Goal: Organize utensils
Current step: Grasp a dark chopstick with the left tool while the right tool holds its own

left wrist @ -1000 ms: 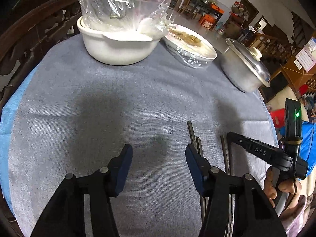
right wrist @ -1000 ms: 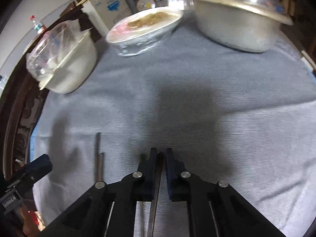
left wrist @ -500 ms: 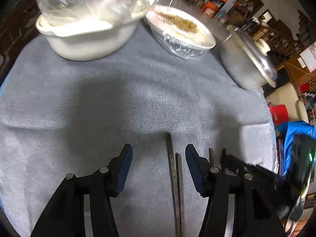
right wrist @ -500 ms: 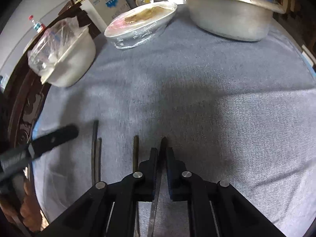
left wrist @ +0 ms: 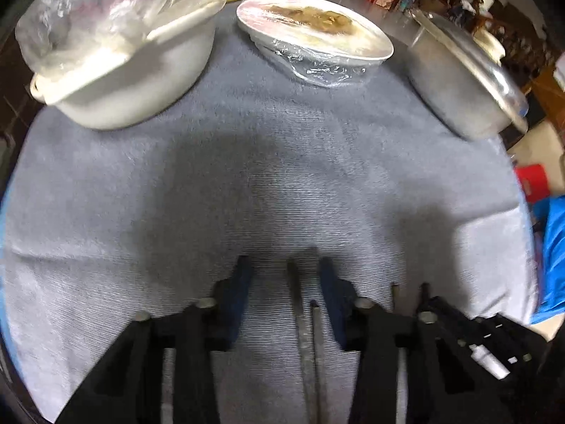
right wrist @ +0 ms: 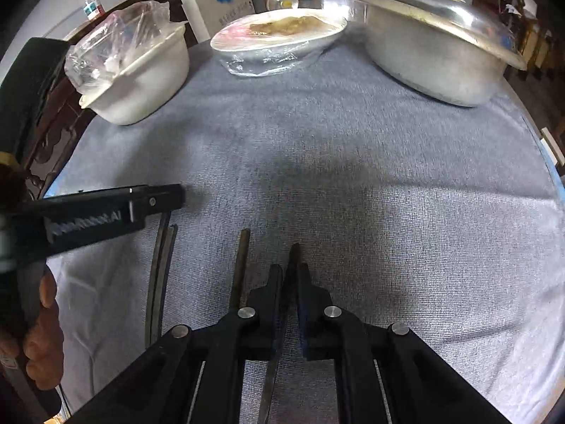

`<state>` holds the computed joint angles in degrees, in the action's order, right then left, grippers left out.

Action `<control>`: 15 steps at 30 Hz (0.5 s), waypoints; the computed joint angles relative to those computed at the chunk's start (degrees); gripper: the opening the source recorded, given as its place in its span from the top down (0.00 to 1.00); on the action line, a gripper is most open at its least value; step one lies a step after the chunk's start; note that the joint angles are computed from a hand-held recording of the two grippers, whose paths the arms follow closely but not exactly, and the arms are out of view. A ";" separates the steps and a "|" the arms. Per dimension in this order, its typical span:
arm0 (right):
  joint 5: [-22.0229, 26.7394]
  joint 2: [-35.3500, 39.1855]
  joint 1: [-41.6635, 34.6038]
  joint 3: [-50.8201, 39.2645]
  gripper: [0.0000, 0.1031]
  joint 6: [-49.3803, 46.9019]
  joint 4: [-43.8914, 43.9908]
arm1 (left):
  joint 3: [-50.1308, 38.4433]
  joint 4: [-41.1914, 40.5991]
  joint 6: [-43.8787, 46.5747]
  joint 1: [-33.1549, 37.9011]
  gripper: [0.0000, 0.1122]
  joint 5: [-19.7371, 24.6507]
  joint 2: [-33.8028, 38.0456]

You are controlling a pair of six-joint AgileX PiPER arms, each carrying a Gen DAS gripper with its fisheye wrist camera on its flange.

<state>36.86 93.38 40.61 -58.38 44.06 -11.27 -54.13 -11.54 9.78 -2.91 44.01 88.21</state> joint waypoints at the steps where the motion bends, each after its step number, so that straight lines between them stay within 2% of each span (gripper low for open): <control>1: -0.53 -0.20 -0.17 0.45 0.92 -0.06 0.12 | 0.64 0.17 0.29 0.09 0.85 -0.52 -0.53; 4: -2.03 -1.52 -0.49 2.44 0.92 0.29 0.54 | 1.78 -5.74 6.89 3.92 0.94 0.92 -1.41; 11: -1.30 -4.29 -1.15 5.86 0.93 1.47 2.13 | 8.33 -10.90 18.90 13.81 0.94 5.53 -8.26; 15: 1.02 -6.94 -0.36 8.00 0.93 1.24 3.71 | 13.29 -11.98 26.20 20.93 0.95 9.49 -13.51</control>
